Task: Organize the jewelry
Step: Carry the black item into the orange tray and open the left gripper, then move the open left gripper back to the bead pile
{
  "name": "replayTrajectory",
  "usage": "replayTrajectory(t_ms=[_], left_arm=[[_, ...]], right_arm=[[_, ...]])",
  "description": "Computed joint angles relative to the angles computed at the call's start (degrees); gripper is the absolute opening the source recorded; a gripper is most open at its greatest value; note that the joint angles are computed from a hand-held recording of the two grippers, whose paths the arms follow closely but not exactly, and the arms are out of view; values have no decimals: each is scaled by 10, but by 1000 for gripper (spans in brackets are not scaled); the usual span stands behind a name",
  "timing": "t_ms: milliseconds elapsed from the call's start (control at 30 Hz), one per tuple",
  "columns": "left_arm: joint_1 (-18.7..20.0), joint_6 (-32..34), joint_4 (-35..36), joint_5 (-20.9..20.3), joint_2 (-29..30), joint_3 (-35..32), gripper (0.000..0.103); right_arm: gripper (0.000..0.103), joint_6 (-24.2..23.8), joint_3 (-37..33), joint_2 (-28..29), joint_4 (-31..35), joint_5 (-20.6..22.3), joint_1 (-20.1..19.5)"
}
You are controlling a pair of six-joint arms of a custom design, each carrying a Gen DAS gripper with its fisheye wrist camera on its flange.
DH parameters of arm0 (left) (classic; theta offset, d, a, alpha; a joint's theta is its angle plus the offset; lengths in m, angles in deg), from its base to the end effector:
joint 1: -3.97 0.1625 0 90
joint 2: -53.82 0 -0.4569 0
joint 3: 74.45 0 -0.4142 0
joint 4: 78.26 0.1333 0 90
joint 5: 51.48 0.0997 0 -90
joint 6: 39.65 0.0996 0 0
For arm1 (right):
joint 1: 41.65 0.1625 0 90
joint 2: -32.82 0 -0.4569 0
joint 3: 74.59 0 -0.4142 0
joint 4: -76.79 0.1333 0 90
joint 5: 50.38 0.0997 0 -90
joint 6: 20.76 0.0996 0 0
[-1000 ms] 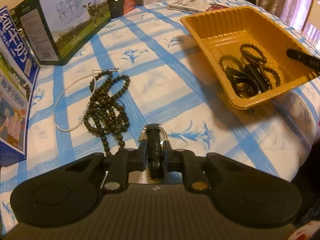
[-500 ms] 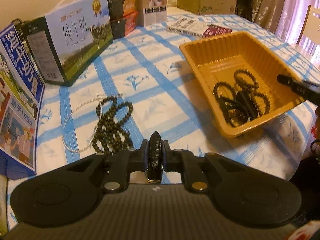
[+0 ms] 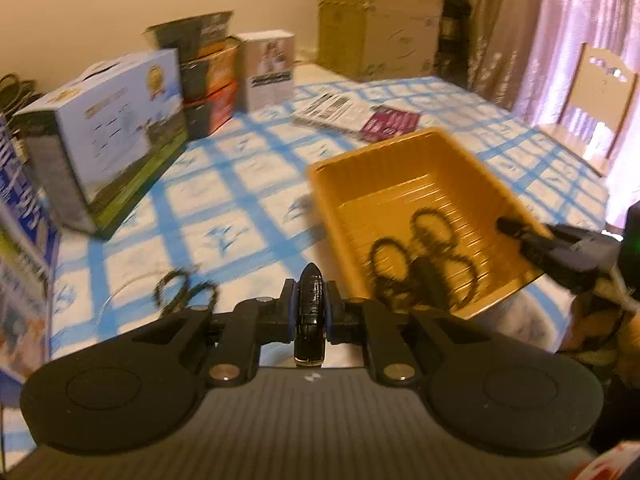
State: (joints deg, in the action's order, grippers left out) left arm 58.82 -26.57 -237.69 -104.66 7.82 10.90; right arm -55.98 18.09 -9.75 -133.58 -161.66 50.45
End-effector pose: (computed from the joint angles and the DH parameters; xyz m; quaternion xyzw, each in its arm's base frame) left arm -0.2820 -0.7357 0.2095 0.2996 0.8698 -0.3000 0.2522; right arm 0.1236 -0.7191 0.2163 0.1565 -0.7955 0.4990 0.3059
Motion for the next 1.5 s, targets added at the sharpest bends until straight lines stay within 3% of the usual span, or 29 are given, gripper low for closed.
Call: replayTrajectory(t_ms=[300, 500, 900, 1200, 1500], left_arm=[[-5, 2, 13, -92, 57, -69, 12], [-8, -34, 35, -111, 103, -113, 12], [0, -114, 61, -119, 145, -143, 13], [-3, -93, 12, -109, 144, -152, 39], [6, -59, -13, -61, 107, -123, 43]], right_arm=[[4, -7, -12, 5, 5, -4, 5], [5, -2, -15, 6, 8, -7, 7], [5, 1, -14, 6, 9, -5, 6], [5, 6, -15, 7, 11, -9, 6], [4, 4, -16, 8, 12, -10, 7]])
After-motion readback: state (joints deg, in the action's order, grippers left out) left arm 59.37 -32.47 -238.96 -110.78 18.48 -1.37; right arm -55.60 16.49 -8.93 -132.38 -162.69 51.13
